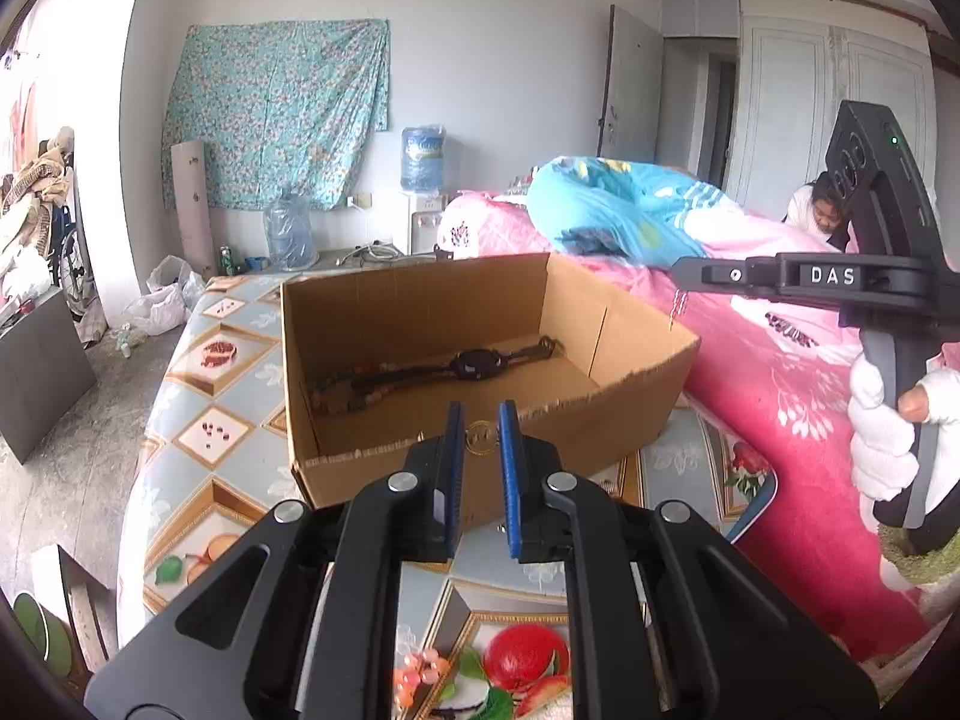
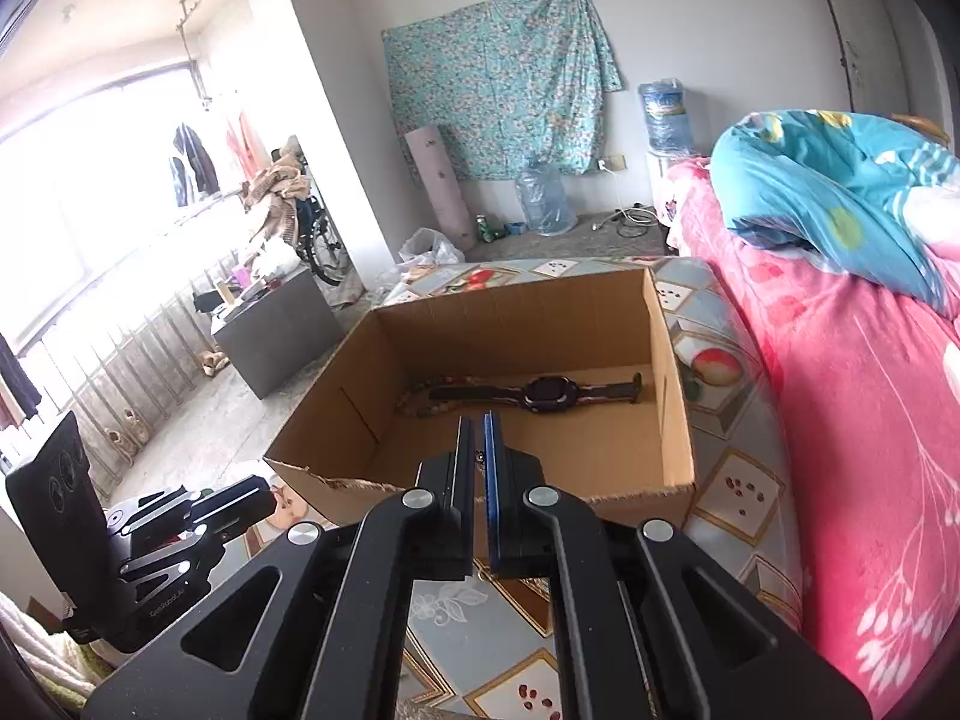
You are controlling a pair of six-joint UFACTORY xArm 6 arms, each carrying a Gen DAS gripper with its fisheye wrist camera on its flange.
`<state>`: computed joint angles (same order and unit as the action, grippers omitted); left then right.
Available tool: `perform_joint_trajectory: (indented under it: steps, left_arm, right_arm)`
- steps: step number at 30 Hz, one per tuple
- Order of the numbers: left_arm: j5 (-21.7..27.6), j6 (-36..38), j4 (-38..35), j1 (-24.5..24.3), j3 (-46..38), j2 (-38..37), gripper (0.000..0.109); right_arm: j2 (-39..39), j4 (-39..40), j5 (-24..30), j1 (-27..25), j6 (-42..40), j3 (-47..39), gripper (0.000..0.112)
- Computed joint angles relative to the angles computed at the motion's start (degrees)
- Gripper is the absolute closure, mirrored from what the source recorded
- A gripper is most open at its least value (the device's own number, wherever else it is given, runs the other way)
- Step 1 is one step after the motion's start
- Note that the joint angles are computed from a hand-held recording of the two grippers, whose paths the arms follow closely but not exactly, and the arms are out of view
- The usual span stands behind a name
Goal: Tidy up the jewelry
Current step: 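Carry the charm over the box and open the right tool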
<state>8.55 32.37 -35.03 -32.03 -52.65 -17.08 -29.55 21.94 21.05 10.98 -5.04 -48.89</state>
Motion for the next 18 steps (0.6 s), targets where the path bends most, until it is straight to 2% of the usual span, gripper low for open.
perform_joint_trajectory:
  steps: [2,4,7,10,15,18]
  left_arm:
    - [2.49,2.32,-1.72,1.17,-4.69,2.67,0.098]
    - [6.67,-1.71,2.90,2.84,-10.73,7.24,0.098]
    - [16.30,-8.58,9.76,5.92,-21.15,15.35,0.098]
    - [25.11,-11.90,11.55,7.97,-30.98,22.86,0.098]
    - [30.50,-15.67,16.86,8.19,-38.46,29.07,0.098]
    - [32.20,-16.93,16.94,8.76,-40.18,30.57,0.097]
  right_arm:
    - [4.12,6.43,2.54,0.08,-6.68,-4.90,0.109]
    - [9.08,10.76,6.39,-0.24,-11.22,-10.36,0.109]
    - [17.42,12.46,13.05,-1.05,-12.64,-18.89,0.109]
    - [25.65,13.42,20.61,-2.21,-12.00,-27.27,0.109]
    - [34.86,9.06,29.00,-2.35,-7.71,-36.91,0.108]
    - [37.10,7.29,30.98,-2.12,-6.09,-39.35,0.107]
